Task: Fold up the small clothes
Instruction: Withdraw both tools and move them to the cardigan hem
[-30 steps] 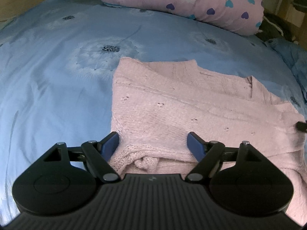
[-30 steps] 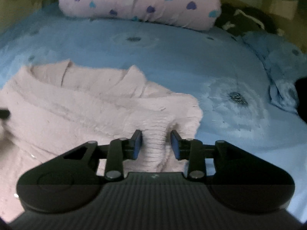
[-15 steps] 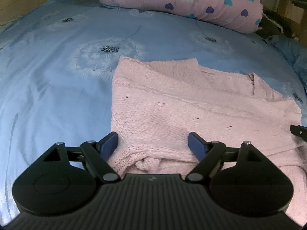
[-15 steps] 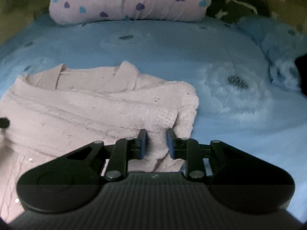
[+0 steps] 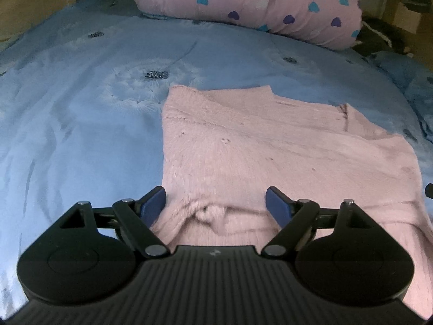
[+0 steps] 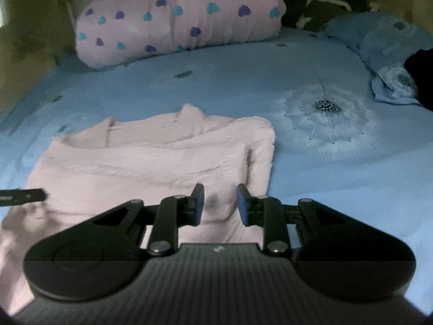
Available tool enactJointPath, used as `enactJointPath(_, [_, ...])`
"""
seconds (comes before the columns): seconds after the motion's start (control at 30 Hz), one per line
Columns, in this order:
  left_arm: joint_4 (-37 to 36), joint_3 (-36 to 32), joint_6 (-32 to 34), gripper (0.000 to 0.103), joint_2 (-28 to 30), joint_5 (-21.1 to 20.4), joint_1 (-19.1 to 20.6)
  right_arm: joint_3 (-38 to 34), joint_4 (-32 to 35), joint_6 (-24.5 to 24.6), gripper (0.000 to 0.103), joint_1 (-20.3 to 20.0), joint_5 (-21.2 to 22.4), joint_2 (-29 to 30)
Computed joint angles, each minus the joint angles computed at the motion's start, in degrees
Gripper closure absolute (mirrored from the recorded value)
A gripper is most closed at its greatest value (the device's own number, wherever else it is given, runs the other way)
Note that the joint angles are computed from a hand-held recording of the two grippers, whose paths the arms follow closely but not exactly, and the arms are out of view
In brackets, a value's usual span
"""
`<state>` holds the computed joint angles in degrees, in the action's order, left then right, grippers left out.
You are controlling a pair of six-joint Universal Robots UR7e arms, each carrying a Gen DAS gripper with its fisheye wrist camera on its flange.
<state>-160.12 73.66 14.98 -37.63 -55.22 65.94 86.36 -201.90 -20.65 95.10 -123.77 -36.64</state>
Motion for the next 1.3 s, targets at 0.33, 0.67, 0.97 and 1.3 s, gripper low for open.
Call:
enactJointPath(0.33, [-6.5,14.0,3.4,0.018,-9.5,0.6,-2.5,13.5,-8.7,0.9,0.067,3.4,2.0,-5.7])
enactJointPath(0.67, [-10.1,28.3,3.7,0.018,-20.2,2.0,-6.4,21.2,-12.8,-0.7,0.063,6.8,1.0,-7.2])
enactJointPath(0.97, [-10.7,39.5,5.7,0.018,-26.9,2.2,-10.4,26.3,-17.6,-5.2,0.052,9.9,-1.4,-6.9])
enactJointPath(1.3, [-8.6,47.3,4.2,0.018,-30.9,2.3,-11.9,30.1,-19.4,-7.8,0.052,12.4,-4.3,-6.0])
